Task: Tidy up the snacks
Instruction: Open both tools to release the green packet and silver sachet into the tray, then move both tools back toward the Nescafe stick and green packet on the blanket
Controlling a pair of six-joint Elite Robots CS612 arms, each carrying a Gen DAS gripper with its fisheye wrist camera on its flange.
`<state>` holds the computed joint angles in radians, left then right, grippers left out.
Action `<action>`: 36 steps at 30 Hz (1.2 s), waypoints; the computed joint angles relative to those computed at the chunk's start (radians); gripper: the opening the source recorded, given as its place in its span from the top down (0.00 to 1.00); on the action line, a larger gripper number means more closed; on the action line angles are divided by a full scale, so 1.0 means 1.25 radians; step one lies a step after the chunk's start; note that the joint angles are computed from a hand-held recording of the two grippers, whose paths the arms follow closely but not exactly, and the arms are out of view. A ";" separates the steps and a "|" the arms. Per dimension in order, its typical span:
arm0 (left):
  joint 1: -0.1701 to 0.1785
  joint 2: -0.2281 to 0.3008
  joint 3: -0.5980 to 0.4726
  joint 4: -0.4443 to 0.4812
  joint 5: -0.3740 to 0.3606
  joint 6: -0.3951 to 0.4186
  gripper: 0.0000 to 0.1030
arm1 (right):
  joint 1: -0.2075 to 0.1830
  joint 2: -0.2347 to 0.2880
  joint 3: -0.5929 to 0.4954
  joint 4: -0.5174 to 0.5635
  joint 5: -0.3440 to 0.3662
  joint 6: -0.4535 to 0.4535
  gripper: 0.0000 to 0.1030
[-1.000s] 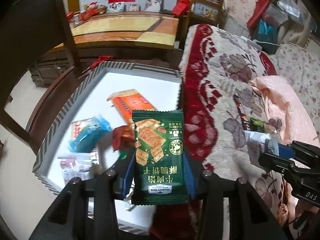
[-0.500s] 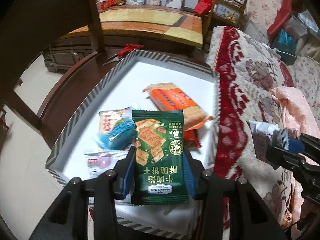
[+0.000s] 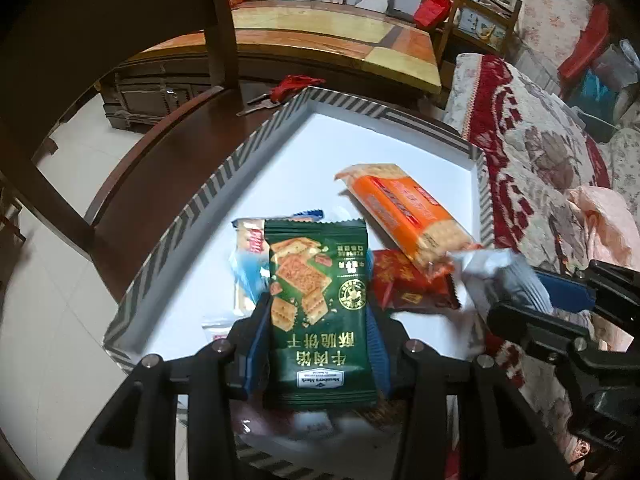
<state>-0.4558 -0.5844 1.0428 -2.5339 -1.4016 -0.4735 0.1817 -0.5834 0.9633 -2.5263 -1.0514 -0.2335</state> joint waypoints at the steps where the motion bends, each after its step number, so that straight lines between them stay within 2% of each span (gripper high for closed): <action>1: 0.001 0.002 -0.003 0.002 0.001 -0.002 0.56 | 0.002 0.004 -0.008 0.004 -0.002 -0.004 0.71; 9: 0.007 0.013 -0.022 0.013 0.011 -0.016 0.55 | 0.016 0.035 -0.064 0.043 -0.022 -0.031 0.72; 11: 0.006 0.012 -0.022 0.016 0.022 -0.015 0.54 | 0.019 0.042 -0.070 0.052 -0.017 -0.028 0.72; 15: 0.006 0.011 -0.019 0.021 0.039 -0.026 0.51 | 0.017 0.047 -0.074 0.092 0.030 -0.013 0.71; 22: 0.001 0.001 -0.006 0.018 0.063 -0.031 0.46 | 0.020 0.020 -0.027 0.076 0.031 -0.048 0.68; 24: 0.000 -0.004 0.001 0.009 0.066 -0.034 0.41 | 0.017 0.011 -0.013 0.070 0.038 -0.040 0.68; 29: -0.005 -0.020 0.024 -0.022 0.083 -0.054 0.21 | 0.005 -0.009 0.026 0.028 0.065 -0.009 0.68; 31: -0.008 -0.024 0.028 -0.027 0.091 -0.053 0.18 | 0.001 -0.018 0.046 0.001 0.070 0.006 0.68; 36: -0.017 -0.027 0.025 -0.023 0.094 -0.047 0.18 | -0.008 -0.036 0.081 -0.042 0.069 0.027 0.68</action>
